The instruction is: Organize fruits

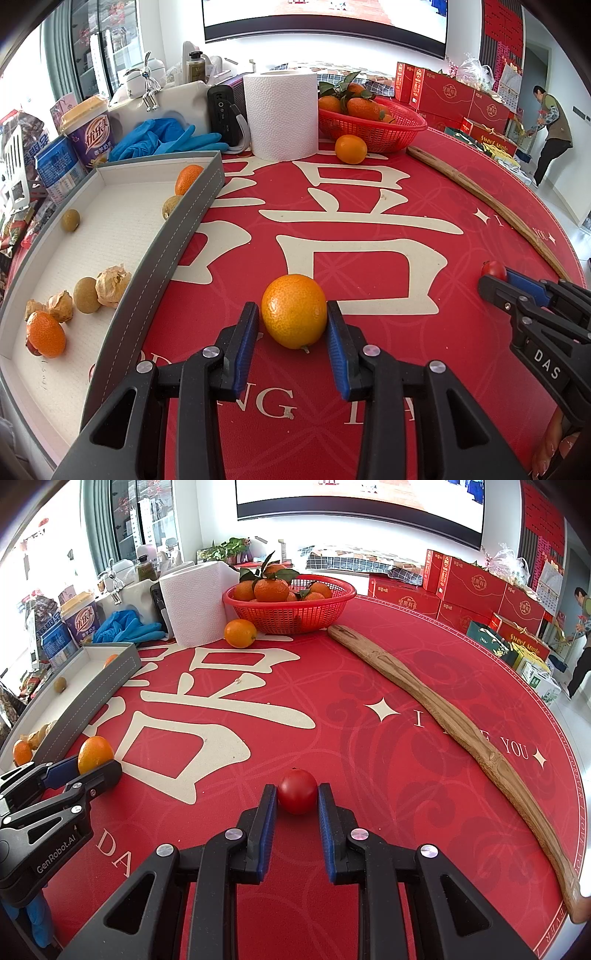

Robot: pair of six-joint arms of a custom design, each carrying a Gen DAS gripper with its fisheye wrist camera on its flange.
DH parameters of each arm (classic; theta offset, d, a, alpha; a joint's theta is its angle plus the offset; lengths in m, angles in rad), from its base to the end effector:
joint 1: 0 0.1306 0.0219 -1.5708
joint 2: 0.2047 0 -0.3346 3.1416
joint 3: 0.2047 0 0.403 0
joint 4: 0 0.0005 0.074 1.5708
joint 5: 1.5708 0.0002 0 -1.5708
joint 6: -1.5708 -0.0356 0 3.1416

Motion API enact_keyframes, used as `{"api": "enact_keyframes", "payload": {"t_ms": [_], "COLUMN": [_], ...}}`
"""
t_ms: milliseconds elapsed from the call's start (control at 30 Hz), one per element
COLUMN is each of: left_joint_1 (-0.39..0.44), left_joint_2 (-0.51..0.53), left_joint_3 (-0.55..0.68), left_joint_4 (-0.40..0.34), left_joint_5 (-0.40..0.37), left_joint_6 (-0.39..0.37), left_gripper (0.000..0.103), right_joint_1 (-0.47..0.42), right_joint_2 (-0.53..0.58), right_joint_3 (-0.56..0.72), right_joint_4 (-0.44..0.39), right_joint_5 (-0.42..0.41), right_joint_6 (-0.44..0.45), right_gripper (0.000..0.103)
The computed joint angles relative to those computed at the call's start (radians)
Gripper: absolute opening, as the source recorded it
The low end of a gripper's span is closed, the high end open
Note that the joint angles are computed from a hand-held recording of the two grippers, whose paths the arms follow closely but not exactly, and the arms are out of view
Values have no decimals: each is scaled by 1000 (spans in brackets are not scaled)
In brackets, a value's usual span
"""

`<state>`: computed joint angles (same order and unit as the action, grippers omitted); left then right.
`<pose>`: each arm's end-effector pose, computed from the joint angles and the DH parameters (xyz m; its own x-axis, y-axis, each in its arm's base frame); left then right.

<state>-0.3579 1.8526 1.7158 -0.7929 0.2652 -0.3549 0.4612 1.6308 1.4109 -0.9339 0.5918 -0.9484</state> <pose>0.5981 -0.2342 0.2845 -0.5354 0.5583 -0.6338 0.7155 0.6985 0.0108 0.4967 0.2241 0.2709 -0.6130 0.4483 -0.6505 0.5679 0.8225 0.0317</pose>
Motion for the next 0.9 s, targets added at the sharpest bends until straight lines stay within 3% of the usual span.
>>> {"api": "enact_keyframes", "payload": {"t_ms": [733,900], "left_joint_1": [1,6], "left_joint_2": [2,1], "left_joint_3": [3,6], "left_joint_4": [-2,-19], "left_joint_5": [5,10], "left_joint_6": [3,8], "left_gripper": [36,36], "right_joint_1": [0,-11], "right_joint_2": [-4,-37], "right_joint_3": [-7,-39], "right_joint_4": [6,48], "right_joint_5": [-3,-70], "right_joint_6": [3,6], "right_gripper": [23,23]}}
